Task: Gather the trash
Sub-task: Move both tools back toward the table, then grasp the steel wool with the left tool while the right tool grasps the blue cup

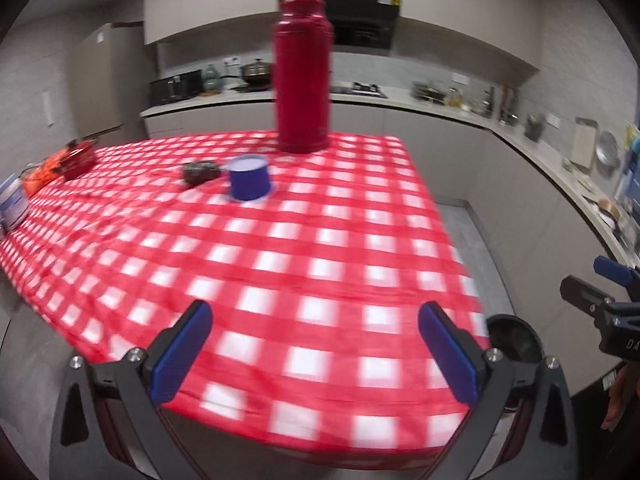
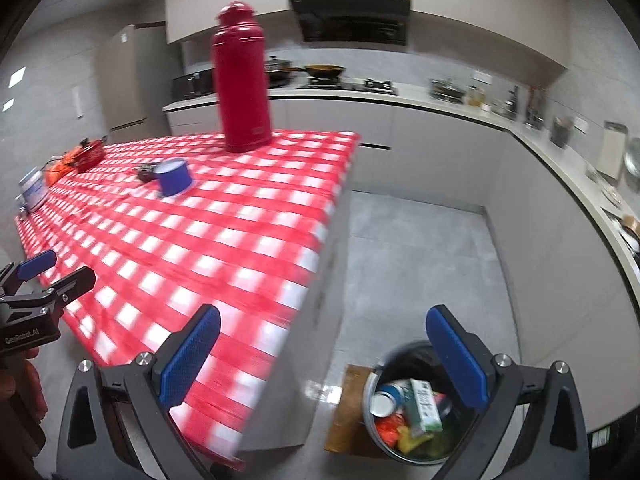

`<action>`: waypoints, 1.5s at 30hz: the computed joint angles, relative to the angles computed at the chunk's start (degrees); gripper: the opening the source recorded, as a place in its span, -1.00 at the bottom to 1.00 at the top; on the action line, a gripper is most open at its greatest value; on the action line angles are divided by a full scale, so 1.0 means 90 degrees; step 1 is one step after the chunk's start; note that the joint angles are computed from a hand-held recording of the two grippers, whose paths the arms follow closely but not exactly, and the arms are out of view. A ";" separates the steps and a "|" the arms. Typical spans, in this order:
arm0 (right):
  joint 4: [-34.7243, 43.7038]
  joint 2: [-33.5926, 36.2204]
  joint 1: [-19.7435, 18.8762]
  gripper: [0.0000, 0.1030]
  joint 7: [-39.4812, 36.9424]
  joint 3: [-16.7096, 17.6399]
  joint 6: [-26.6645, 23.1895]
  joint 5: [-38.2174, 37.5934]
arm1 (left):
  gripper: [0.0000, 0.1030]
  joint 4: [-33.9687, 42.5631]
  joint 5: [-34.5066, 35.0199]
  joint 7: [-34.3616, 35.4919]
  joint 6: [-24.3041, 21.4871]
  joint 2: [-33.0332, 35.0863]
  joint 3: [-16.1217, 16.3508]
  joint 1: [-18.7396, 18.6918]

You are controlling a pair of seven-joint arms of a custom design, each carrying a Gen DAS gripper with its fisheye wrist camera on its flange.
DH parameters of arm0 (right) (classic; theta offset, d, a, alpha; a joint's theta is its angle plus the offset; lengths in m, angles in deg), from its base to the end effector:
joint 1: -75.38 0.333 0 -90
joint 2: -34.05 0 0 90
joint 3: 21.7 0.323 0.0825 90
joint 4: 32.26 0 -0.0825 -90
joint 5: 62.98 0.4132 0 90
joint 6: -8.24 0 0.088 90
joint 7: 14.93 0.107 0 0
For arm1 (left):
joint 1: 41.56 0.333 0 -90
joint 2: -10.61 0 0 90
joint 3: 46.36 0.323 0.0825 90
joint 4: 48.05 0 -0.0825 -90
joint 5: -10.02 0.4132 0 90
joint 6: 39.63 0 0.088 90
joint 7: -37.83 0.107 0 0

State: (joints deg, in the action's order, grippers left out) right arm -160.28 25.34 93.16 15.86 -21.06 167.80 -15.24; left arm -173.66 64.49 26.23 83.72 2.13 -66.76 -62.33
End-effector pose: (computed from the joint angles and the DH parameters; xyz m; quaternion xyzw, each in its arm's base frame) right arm 0.5441 0.1462 0.4968 -0.8207 0.3979 -0.1771 0.3697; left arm 0.4308 -0.3388 0.4646 -0.7898 0.4482 -0.2189 0.3570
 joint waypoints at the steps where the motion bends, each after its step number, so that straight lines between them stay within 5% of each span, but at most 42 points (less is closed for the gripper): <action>1: 0.0040 0.0024 0.0054 1.00 -0.0009 0.0044 -0.0006 0.0031 | 1.00 -0.0114 -0.0028 -0.0018 -0.0038 -0.0111 0.0019 0.0010; 11: 0.0735 0.0633 0.0608 1.00 0.0509 0.0633 0.0029 -0.0334 | 1.00 -0.1513 -0.0363 0.0486 0.0102 -0.1527 0.0333 0.0644; 18: 0.1799 0.1826 0.1075 1.00 0.2706 0.0937 0.0489 -0.2422 | 0.85 -0.2342 -0.0081 0.1291 0.1663 -0.2019 0.0946 0.1649; 24: 0.3113 0.3002 0.1884 1.00 0.4817 0.0582 0.0451 -0.4511 | 0.77 -0.2424 0.0070 0.2213 0.3070 -0.1659 0.1409 0.2497; 29: 0.4169 0.3761 0.2302 1.00 0.5817 0.0294 0.0067 -0.5299 | 0.77 -0.2233 0.0029 0.2861 0.3827 -0.1262 0.1482 0.3059; 36: 0.5411 0.4635 0.2380 1.00 0.6096 0.0336 -0.0560 -0.5569 | 0.77 -0.1732 -0.0338 0.3692 0.4329 -0.0559 0.1487 0.3414; 45: 0.7230 0.5863 0.2321 0.96 0.5808 0.0405 -0.1446 -0.5429 | 0.76 -0.0928 -0.0711 0.4480 0.4436 0.0399 0.1666 0.3364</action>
State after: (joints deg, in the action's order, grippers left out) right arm -95.20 78.11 114.04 68.12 -17.42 154.79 -64.10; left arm -182.01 58.09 66.56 123.65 5.72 -51.77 -32.06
